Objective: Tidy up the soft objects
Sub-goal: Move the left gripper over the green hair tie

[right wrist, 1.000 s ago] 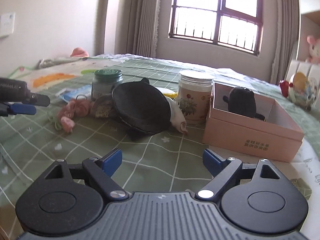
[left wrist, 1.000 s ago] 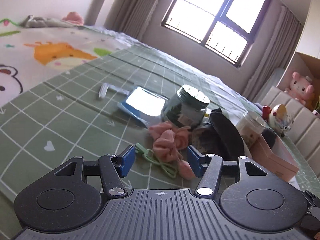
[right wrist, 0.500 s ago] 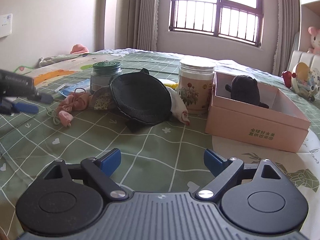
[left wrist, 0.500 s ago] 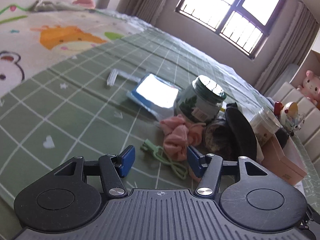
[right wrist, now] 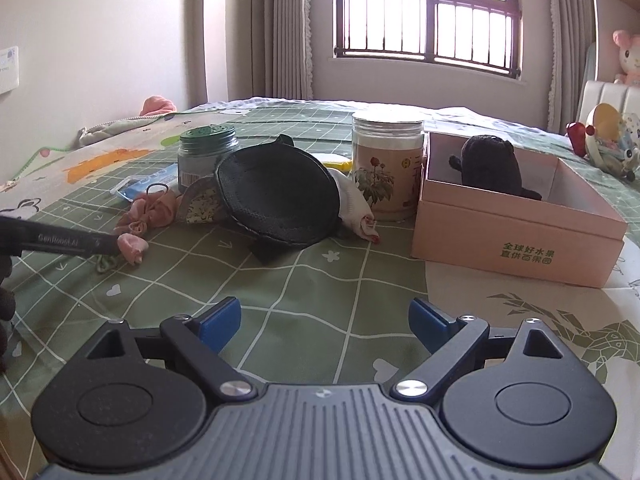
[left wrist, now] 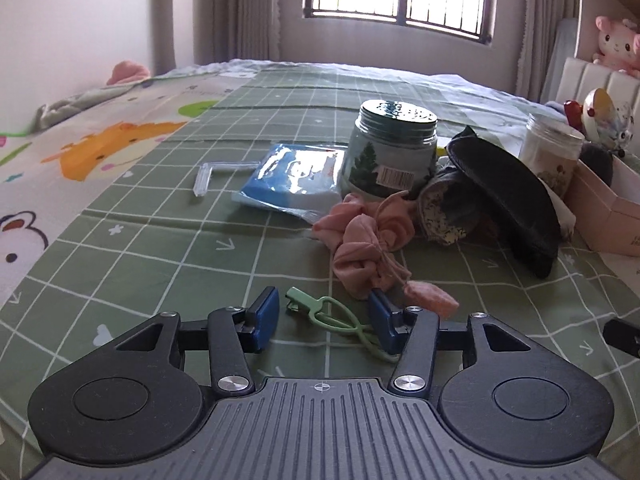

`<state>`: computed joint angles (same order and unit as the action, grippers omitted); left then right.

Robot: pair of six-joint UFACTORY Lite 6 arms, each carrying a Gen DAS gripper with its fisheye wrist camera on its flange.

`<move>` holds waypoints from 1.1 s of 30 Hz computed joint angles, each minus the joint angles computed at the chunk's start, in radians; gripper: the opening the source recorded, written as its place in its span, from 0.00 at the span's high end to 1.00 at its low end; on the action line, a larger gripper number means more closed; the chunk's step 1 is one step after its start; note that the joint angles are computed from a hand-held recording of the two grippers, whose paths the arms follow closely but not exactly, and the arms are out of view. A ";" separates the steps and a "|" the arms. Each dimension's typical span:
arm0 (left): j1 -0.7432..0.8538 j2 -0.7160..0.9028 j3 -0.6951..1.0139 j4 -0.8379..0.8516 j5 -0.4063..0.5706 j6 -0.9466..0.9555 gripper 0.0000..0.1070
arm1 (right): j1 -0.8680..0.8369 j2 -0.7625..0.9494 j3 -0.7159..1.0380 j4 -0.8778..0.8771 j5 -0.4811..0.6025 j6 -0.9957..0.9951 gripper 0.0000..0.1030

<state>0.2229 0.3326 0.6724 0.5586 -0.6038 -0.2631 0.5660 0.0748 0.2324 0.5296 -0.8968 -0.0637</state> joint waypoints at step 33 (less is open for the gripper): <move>0.023 -0.065 -0.086 0.235 -0.063 -0.109 0.53 | -0.117 0.001 -0.011 -0.186 0.024 0.156 0.11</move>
